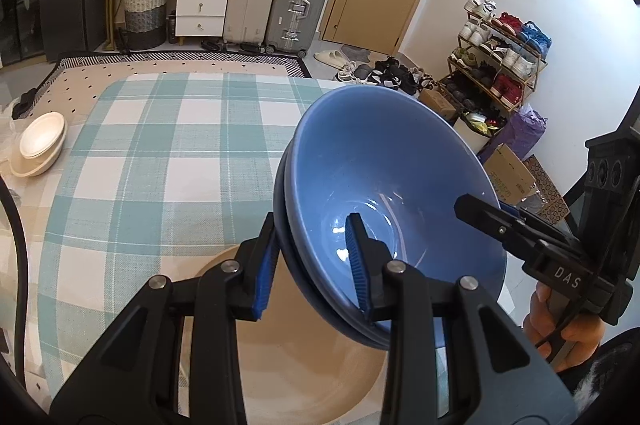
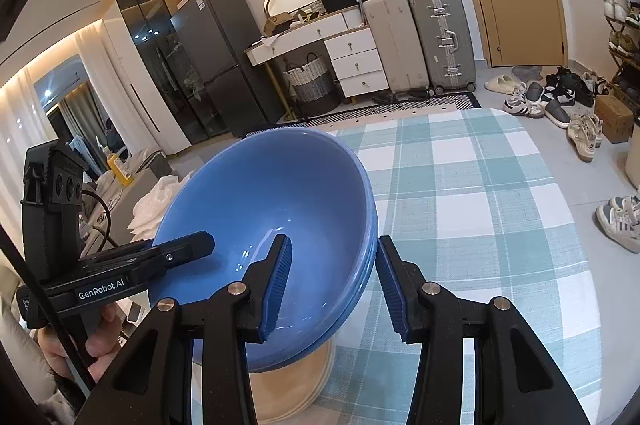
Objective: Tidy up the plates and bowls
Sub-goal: 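Lift the stacked blue bowls and carry them over the cream plates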
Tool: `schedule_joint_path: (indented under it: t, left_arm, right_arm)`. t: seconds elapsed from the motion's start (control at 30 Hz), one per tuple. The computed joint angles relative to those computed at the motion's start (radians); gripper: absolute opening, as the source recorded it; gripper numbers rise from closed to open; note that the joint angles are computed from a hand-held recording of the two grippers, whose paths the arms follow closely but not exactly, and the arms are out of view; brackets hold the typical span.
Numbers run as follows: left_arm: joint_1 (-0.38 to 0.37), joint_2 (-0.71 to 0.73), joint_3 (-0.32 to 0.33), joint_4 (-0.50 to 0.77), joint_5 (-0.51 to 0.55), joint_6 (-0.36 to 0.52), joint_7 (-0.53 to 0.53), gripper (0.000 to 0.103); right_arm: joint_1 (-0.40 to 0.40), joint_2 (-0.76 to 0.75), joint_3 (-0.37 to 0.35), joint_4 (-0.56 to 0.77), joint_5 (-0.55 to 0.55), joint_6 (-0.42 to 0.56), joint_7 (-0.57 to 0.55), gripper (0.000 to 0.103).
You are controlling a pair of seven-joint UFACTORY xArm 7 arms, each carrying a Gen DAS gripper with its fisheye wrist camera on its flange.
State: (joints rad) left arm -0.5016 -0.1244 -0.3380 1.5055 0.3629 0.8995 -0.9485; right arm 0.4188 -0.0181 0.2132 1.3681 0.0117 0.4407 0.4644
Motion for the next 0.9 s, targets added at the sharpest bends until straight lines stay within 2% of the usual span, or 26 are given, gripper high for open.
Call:
schedule_joint_path:
  t: [0.53,0.9]
  left_arm:
    - [0.07,-0.205,-0.038,-0.183,-0.061,0.04,0.006,0.03]
    - [0.111,-0.259,-0.052,-0.271,-0.107,0.023,0.016,0.03]
  right_arm:
    - [0.05,0.051,0.023,0.029,0.006,-0.019,0.001,0.045]
    - [0.071,0.084,0.026,0.036,0.025,-0.011,-0.022,0.045]
